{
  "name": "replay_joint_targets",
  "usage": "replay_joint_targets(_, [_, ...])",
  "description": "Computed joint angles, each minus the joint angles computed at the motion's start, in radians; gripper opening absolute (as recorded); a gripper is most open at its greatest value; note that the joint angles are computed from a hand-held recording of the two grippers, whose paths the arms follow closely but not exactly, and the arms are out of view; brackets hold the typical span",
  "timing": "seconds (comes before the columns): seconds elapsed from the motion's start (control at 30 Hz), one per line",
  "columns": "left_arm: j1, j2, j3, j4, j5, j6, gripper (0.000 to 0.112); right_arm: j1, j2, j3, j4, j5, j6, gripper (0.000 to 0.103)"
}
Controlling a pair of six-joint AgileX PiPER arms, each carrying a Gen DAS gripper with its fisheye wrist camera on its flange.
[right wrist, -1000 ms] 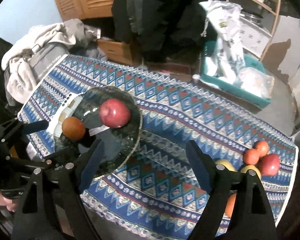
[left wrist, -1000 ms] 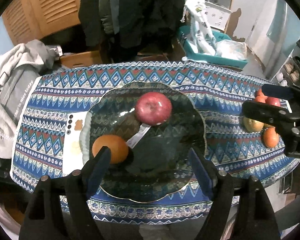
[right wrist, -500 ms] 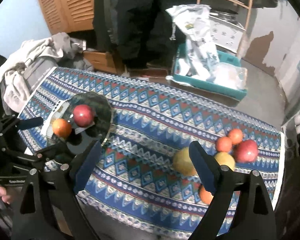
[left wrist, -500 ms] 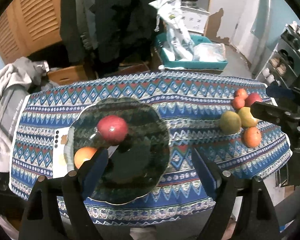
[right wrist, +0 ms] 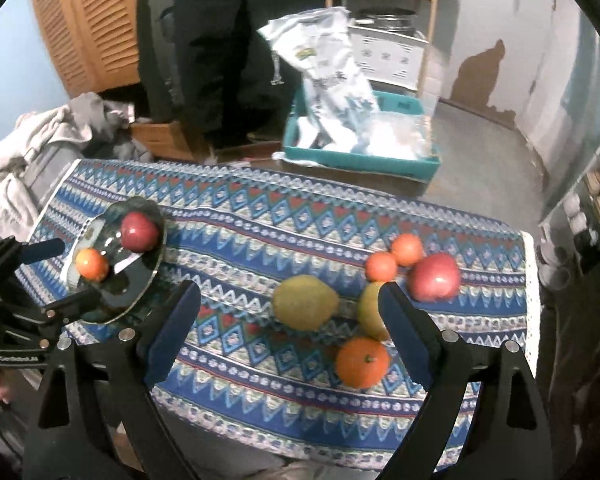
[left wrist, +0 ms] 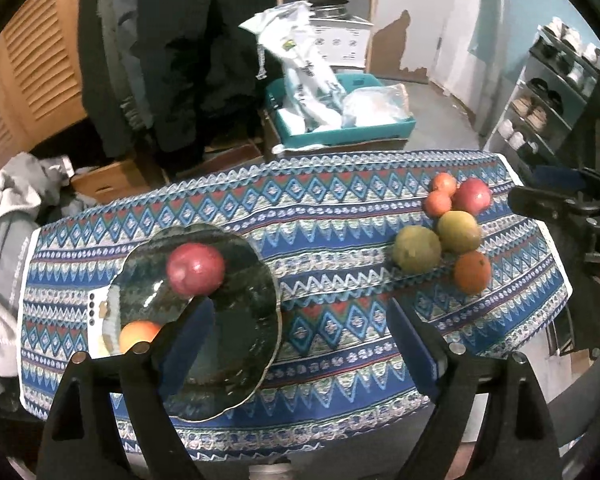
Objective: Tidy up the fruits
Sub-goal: 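Withdraw both tools from the bowl and move back toward the fruit cluster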
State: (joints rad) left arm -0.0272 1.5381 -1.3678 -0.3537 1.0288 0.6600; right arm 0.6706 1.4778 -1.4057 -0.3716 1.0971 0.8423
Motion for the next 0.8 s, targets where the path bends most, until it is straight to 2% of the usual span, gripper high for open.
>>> replay_joint_targets(0.43, [-0.142, -0.008, 0.001, 0.029, -0.006, -0.061, 0.089, -0.083, -0.136, 0.179, 0.023, -0.037, 0.005, 0.089])
replay_joint_targets(0.8, [-0.237, 0.057, -0.015, 0.068, -0.013, -0.118, 0.089, -0.154, -0.181, 0.311, 0.077, -0.091, -0.024, 0.089])
